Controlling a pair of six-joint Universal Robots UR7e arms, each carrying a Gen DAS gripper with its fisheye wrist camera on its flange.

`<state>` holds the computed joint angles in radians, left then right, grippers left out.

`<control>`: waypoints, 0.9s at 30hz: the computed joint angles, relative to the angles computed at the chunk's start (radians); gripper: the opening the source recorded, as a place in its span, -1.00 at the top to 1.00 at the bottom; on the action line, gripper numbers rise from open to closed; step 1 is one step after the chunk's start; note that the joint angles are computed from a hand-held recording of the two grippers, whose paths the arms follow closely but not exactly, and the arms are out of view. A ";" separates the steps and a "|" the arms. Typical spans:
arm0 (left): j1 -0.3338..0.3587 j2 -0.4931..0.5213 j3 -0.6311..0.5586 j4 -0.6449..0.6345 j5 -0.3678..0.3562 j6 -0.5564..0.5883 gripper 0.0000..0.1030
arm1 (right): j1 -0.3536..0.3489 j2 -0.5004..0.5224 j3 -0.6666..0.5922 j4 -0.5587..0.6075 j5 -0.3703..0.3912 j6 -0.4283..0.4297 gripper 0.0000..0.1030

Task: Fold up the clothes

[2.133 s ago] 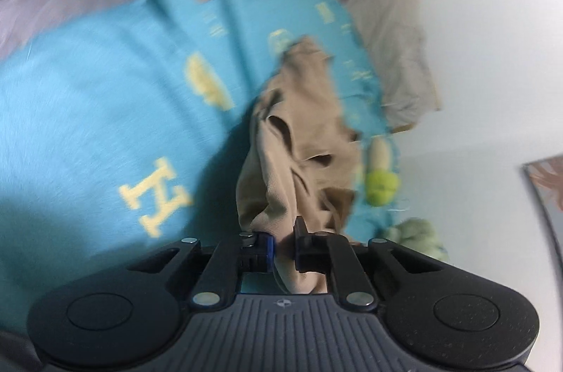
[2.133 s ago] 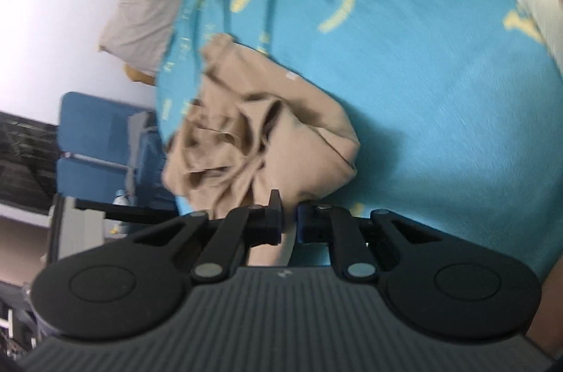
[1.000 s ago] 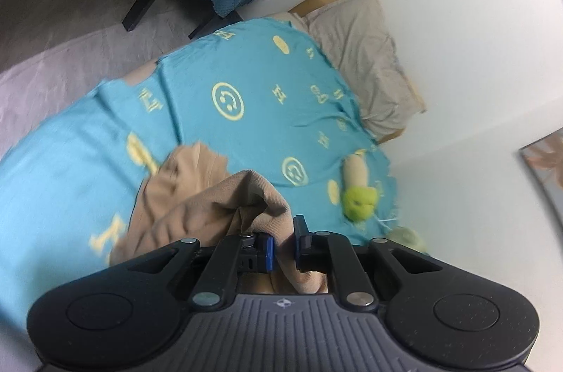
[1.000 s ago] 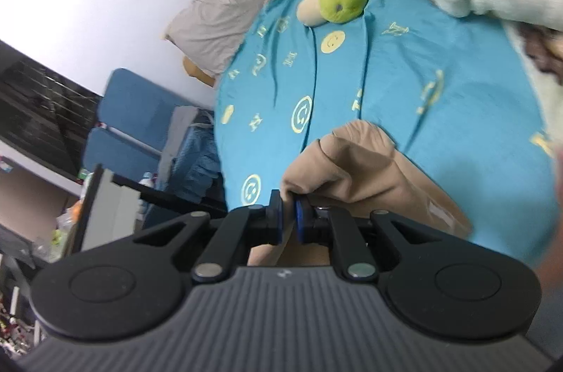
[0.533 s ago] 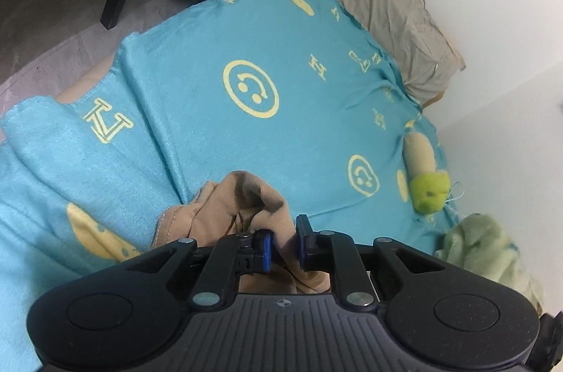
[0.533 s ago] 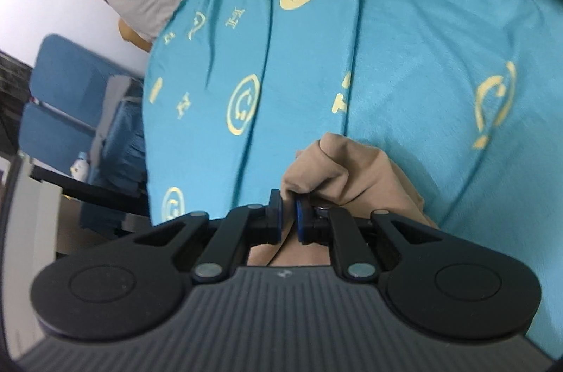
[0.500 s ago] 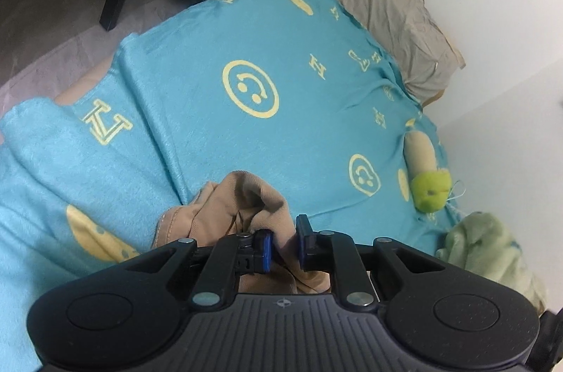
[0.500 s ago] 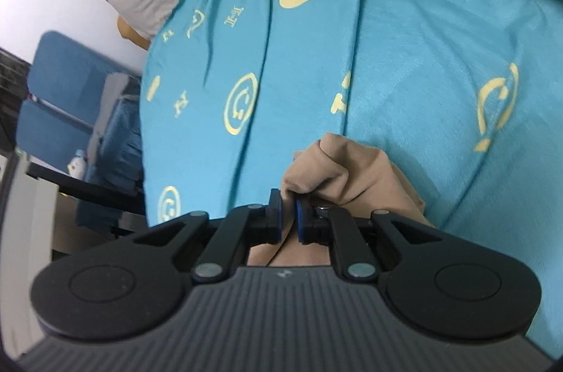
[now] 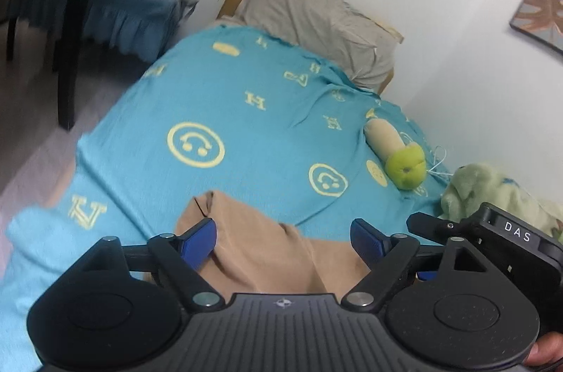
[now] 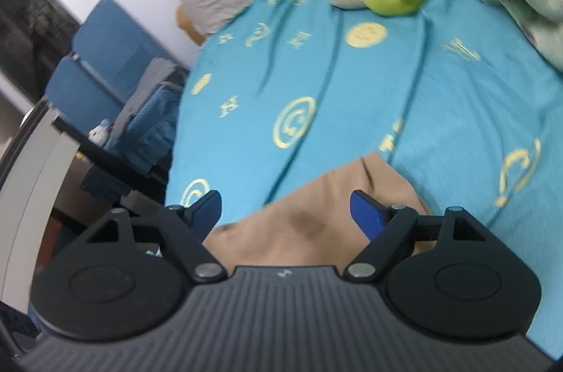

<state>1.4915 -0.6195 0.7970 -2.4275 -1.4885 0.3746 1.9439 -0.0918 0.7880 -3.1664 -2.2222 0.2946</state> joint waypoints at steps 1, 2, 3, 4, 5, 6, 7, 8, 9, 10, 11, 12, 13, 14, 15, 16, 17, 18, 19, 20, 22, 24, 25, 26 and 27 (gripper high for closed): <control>-0.002 0.000 0.007 -0.012 0.007 0.020 -0.66 | 0.000 0.002 0.000 -0.006 0.004 -0.015 -0.59; -0.006 0.003 0.011 -0.013 0.031 0.046 -0.66 | -0.001 0.009 -0.009 -0.003 -0.001 -0.038 -0.58; -0.010 0.006 0.015 -0.016 0.055 0.072 -0.66 | -0.001 0.017 -0.021 0.001 -0.008 -0.062 -0.57; -0.014 0.010 0.019 -0.019 0.080 0.098 -0.66 | -0.001 0.031 -0.047 0.023 -0.025 -0.093 -0.43; -0.017 0.013 0.023 -0.022 0.104 0.124 -0.66 | -0.001 0.048 -0.076 0.047 -0.043 -0.126 -0.35; -0.018 0.015 0.028 -0.020 0.124 0.148 -0.65 | -0.002 0.063 -0.103 0.077 -0.062 -0.148 -0.12; -0.018 0.017 0.033 -0.019 0.144 0.172 -0.64 | -0.003 0.079 -0.132 0.107 -0.081 -0.169 0.08; -0.019 0.020 0.038 -0.018 0.164 0.196 -0.64 | -0.007 0.082 -0.137 0.130 -0.089 -0.168 0.15; -0.020 0.022 0.043 -0.019 0.183 0.219 -0.64 | -0.011 0.084 -0.138 0.152 -0.096 -0.163 0.24; -0.022 0.018 0.054 -0.030 0.192 0.231 -0.64 | -0.016 0.085 -0.140 0.174 -0.102 -0.158 0.30; -0.025 0.014 0.065 -0.040 0.202 0.244 -0.64 | -0.017 0.081 -0.129 0.173 -0.099 -0.157 0.31; -0.027 0.011 0.076 -0.051 0.211 0.257 -0.64 | -0.019 0.075 -0.116 0.169 -0.095 -0.157 0.31; -0.029 0.005 0.090 -0.063 0.219 0.268 -0.64 | -0.020 0.070 -0.103 0.165 -0.091 -0.157 0.31; -0.032 -0.017 0.126 -0.082 0.217 0.274 -0.64 | -0.018 0.061 -0.085 0.158 -0.090 -0.155 0.31; -0.035 -0.039 0.160 -0.102 0.214 0.280 -0.64 | -0.015 0.052 -0.067 0.151 -0.090 -0.153 0.32; -0.038 -0.060 0.193 -0.120 0.212 0.286 -0.64 | -0.010 0.038 -0.037 0.133 -0.091 -0.148 0.32; -0.041 -0.081 0.224 -0.137 0.210 0.292 -0.64 | -0.004 0.020 0.002 0.107 -0.090 -0.137 0.32; -0.045 -0.102 0.256 -0.154 0.208 0.298 -0.64 | 0.003 0.002 0.040 0.082 -0.089 -0.125 0.31; -0.048 -0.129 0.295 -0.169 0.206 0.299 -0.64 | 0.013 -0.012 0.069 0.059 -0.091 -0.129 0.30; -0.051 -0.156 0.333 -0.183 0.203 0.301 -0.64 | 0.023 -0.024 0.096 0.038 -0.094 -0.134 0.30; -0.056 -0.204 0.401 -0.206 0.194 0.314 -0.65 | 0.043 -0.048 0.147 -0.003 -0.100 -0.145 0.30; -0.061 -0.239 0.454 -0.230 0.206 0.332 -0.65 | 0.060 -0.070 0.197 -0.045 -0.102 -0.160 0.30; -0.063 -0.253 0.477 -0.240 0.214 0.340 -0.65 | 0.069 -0.081 0.220 -0.065 -0.102 -0.168 0.30; -0.065 -0.266 0.499 -0.249 0.222 0.347 -0.65 | 0.075 -0.092 0.247 -0.079 -0.101 -0.166 0.30; -0.065 -0.274 0.514 -0.250 0.231 0.347 -0.65 | 0.079 -0.094 0.255 -0.060 -0.115 -0.159 0.30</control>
<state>1.4264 -0.8936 1.3108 -2.6778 -1.2576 0.7212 2.0227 -0.1861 1.0428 -3.2263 -2.3368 0.1354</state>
